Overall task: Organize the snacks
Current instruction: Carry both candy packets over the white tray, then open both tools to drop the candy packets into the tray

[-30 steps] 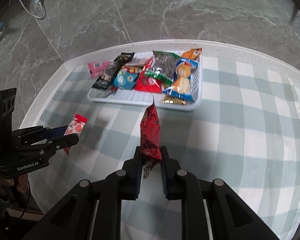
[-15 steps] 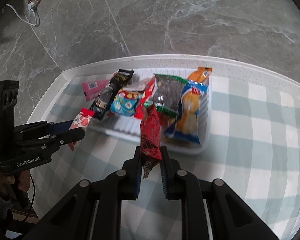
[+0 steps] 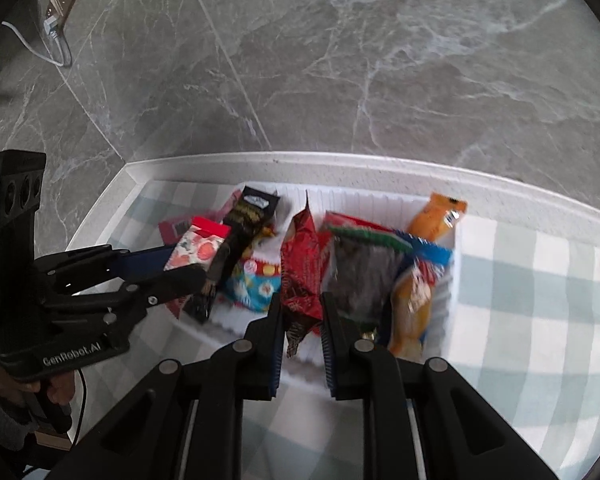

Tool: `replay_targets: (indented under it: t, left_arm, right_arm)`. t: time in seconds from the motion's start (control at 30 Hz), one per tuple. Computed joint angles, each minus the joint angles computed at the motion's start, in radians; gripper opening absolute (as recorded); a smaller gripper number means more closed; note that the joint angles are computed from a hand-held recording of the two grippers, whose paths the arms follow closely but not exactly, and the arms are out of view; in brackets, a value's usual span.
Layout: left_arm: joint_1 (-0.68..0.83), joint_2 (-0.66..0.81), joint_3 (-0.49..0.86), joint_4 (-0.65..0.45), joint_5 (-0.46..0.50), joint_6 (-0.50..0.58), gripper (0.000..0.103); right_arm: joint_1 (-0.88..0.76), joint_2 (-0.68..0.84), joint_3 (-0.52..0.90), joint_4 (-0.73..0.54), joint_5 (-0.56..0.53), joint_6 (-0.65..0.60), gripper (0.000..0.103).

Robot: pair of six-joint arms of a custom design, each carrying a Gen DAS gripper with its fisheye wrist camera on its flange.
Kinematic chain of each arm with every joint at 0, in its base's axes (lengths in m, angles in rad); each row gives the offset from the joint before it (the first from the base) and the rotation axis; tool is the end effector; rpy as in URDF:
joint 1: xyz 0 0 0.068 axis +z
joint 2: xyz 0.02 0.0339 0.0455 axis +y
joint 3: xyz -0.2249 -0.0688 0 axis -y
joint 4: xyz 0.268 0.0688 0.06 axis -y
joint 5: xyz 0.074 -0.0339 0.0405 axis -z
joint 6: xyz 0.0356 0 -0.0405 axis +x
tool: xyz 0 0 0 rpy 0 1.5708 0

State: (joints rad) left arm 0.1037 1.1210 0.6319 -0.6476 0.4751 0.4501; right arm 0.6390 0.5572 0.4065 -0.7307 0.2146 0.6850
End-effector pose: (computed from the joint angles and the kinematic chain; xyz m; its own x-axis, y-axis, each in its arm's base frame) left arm 0.2319 0.0078 0.1472 -0.7693 0.3089 -0.5592 0.4820 0.8552 -0.1907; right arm 0.1428 0.0967 0.1676 -0.7795 0.1909 -0.5965 0.0248 0.9611 0.2752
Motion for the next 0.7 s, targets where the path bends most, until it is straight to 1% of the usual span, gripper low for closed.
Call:
replay_targets:
  t: [0.1, 0.27, 0.53, 0.7]
  left_arm:
    - [-0.02, 0.062, 0.026, 0.045, -0.017, -0.016, 0.032]
    - [-0.047, 0.16, 0.069, 0.105, -0.04, -0.041, 0.032]
    - [-0.084, 0.263, 0.107, 0.184, -0.078, -0.071, 0.032]
    - [-0.1, 0.305, 0.118, 0.221, -0.101, -0.089, 0.033]
  right_arm:
    - [-0.05, 0.08, 0.02, 0.066, -0.035, -0.049, 0.019]
    - [-0.108, 0.191, 0.046, 0.155, -0.078, -0.096, 0.019]
    - [-0.147, 0.331, 0.08, 0.249, -0.111, -0.131, 0.019]
    - [-0.161, 0.384, 0.093, 0.28, -0.115, -0.148, 0.02]
